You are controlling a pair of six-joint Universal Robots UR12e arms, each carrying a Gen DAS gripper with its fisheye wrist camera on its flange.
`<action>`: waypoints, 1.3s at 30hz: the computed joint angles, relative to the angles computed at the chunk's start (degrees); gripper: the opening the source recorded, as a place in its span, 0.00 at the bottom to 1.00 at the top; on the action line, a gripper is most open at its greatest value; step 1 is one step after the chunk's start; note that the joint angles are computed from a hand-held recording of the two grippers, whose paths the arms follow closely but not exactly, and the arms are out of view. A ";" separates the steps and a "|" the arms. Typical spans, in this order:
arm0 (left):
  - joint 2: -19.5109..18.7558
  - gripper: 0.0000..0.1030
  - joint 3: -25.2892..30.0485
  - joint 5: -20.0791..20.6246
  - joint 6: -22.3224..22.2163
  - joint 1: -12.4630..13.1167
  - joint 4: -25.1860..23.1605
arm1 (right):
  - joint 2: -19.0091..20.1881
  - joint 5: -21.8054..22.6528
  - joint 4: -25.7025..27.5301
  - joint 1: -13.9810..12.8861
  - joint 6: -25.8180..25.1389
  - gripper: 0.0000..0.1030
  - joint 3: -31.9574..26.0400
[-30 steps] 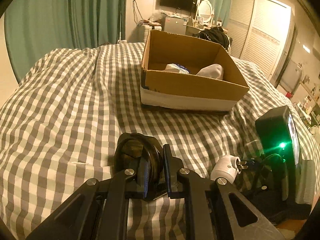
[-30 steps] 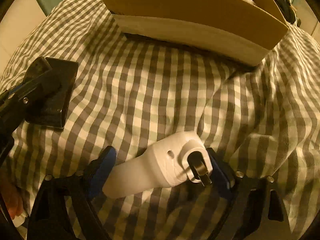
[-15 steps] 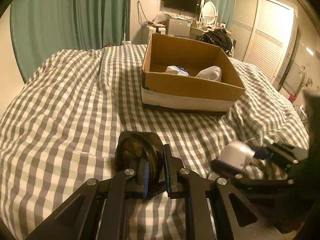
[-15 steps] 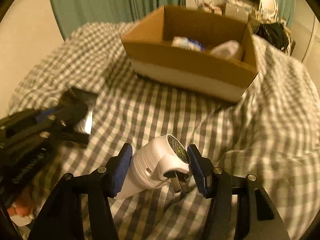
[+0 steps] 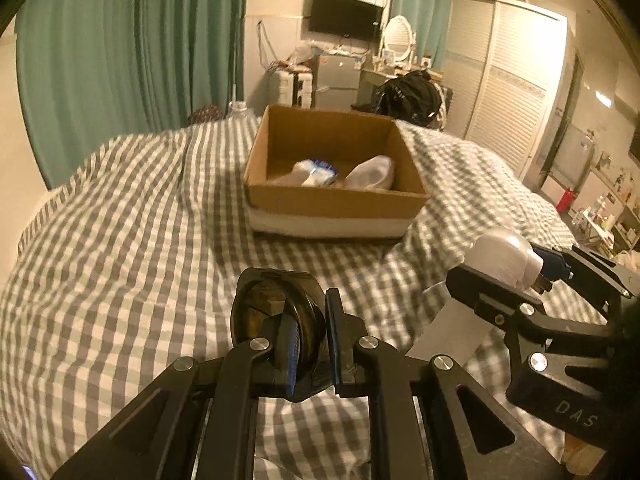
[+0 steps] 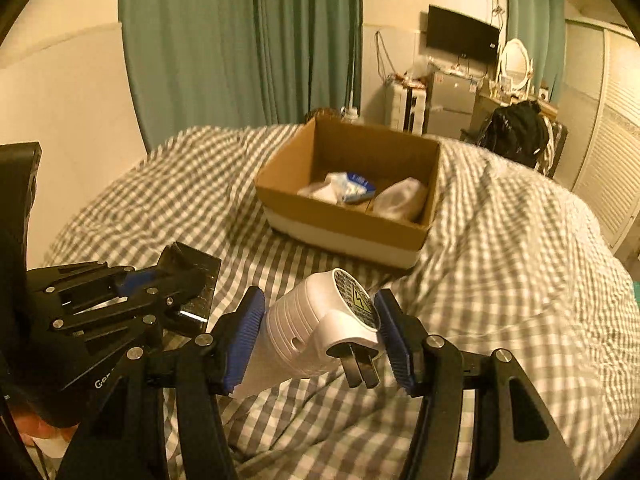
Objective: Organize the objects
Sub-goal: 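Grasp the white handheld device with the right gripper while the left gripper holds the black object, then carry the black object and white device into the box and open both grippers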
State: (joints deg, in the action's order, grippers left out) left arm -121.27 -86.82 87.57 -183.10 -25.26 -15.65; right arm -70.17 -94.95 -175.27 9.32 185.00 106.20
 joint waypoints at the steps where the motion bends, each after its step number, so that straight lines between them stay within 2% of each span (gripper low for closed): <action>1: 0.17 0.12 0.07 -0.03 0.14 -0.09 0.17 | -0.22 -0.22 -0.50 -0.04 -0.17 0.55 0.11; 11: 0.47 0.12 4.05 -1.24 2.11 -0.62 0.80 | -3.13 -2.39 -4.32 -0.46 -4.75 0.55 -0.73; 19: -2.27 0.12 11.25 -1.86 3.54 -0.70 -0.01 | -2.56 -3.88 -5.48 -0.90 -9.23 0.55 -5.18; 28: -9.10 0.12 23.41 -1.37 3.85 -0.44 -5.67 | 2.10 -3.43 -1.82 -2.32 -11.68 0.55 -13.29; 39: -19.32 0.12 39.10 -1.62 3.64 0.56 -14.64 | 9.83 -0.02 5.55 -4.52 -11.21 0.55 -23.41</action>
